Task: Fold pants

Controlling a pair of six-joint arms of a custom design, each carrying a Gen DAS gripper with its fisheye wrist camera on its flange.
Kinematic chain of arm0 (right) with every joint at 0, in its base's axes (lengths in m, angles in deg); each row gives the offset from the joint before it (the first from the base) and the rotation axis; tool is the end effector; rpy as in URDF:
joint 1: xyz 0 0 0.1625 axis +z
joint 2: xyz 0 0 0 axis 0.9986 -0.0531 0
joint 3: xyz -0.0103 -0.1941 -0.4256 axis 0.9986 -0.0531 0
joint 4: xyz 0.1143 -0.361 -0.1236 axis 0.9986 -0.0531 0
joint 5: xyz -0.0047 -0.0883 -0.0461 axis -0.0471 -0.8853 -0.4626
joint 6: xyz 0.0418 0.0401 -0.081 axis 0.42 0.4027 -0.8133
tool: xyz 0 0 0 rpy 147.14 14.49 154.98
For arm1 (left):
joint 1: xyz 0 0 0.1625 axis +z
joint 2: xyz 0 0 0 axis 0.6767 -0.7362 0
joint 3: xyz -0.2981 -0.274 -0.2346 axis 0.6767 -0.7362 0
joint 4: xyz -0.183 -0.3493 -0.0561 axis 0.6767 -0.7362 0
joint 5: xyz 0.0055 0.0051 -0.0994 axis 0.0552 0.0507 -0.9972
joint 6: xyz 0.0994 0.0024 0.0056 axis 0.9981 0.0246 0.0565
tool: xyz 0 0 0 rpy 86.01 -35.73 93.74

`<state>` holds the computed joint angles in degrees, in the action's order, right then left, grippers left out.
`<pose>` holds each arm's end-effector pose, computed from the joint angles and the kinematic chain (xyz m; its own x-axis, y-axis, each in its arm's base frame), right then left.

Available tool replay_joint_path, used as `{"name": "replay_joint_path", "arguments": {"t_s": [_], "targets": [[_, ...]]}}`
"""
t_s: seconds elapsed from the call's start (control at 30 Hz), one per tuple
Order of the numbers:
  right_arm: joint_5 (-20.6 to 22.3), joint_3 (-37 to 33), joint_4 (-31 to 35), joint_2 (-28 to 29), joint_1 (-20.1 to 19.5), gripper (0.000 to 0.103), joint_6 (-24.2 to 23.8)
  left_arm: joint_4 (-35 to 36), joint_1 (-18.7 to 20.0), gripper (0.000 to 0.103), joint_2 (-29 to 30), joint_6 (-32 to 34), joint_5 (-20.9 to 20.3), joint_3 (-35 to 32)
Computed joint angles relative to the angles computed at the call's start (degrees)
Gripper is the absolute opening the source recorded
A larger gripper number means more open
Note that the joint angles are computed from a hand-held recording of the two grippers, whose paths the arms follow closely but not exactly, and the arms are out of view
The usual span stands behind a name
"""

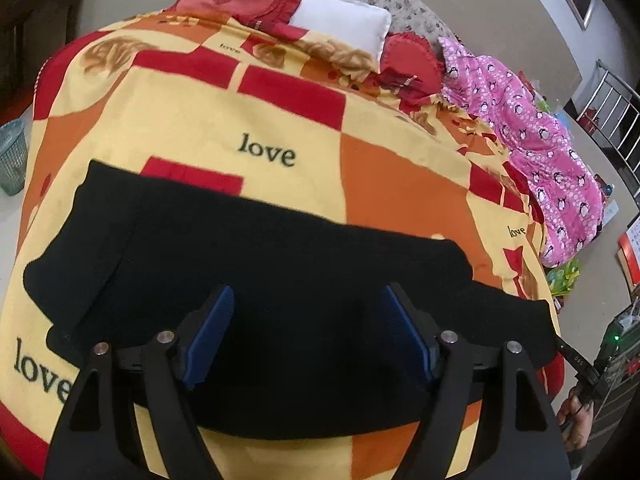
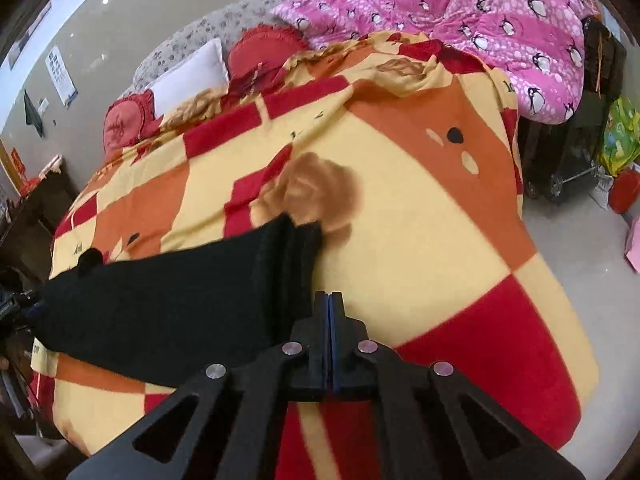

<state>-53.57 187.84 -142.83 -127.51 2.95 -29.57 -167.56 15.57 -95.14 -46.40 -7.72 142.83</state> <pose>0.0827 -0.4152 0.2389 -0.8236 0.2179 0.5236 -0.2620 0.6726 -0.6920 -0.1206 -0.5508 0.2426 -0.9224 0.0542 -0.3825 0.2690 0.8008 -0.5351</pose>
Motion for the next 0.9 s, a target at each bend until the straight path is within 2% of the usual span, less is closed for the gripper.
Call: {"name": "replay_joint_path", "arguments": {"t_s": [0.03, 0.1, 0.13, 0.17, 0.3, 0.43, 0.47, 0.5, 0.53, 0.77, 0.8, 0.9], "targets": [[-0.22, 0.1, -1.7, 0.5, 0.66, 0.008, -0.63, -0.75, -0.15, 0.076, -0.31, 0.26, 0.32, 0.38], [1.49, 0.05, -2.62, 0.19, 1.47, 0.023, -1.11, -1.85, -0.49, 0.076, -0.74, 0.68, 1.48, 0.77], [1.87, -0.28, -2.17, 0.08, 1.87, 0.037, -1.26, -2.27, -0.55, 0.076, -0.96, 0.73, 1.71, 0.86], [1.62, -0.87, -1.86, 0.31, 2.43, 0.04, -1.87, -2.45, -0.5, 0.076, -1.27, 0.59, 1.58, 0.89], [-0.6, -4.33, 1.15, 2.35, 4.02, 0.04, -4.73, -2.23, -0.23, 0.077, -2.09, -0.09, 1.84, 0.93], [-1.52, -7.56, 5.84, 3.97, 2.03, 0.035, -4.0, -1.01, 0.39, 0.077, -2.51, -1.58, 1.59, 0.84], [-0.43, -7.96, 5.79, 4.37, 1.16, 0.025, -3.71, -0.94, 0.57, 0.077, -2.67, -1.84, 1.56, 0.84], [0.49, -7.81, 4.56, 4.56, 0.88, 0.01, -4.47, -1.03, 0.56, 0.077, -2.84, -1.93, 1.86, 0.94], [1.31, -7.9, 5.73, 4.16, 0.78, 0.007, -4.34, -1.15, 0.54, 0.077, -2.97, -1.98, 2.42, 0.97], [-4.21, -7.68, 0.06, 3.12, 5.48, 0.006, -10.83, -2.96, 0.58, 0.077, -4.57, -1.63, 5.15, 0.97], [-5.1, -7.49, -0.84, 3.35, 5.41, 0.006, -11.09, -3.47, 0.66, 0.077, -4.77, -1.46, 5.23, 1.2], [-5.51, -7.36, 2.3, 3.96, 3.53, 0.006, -8.01, -3.93, 1.19, 0.079, -4.88, -1.71, 6.05, 1.84]]}}
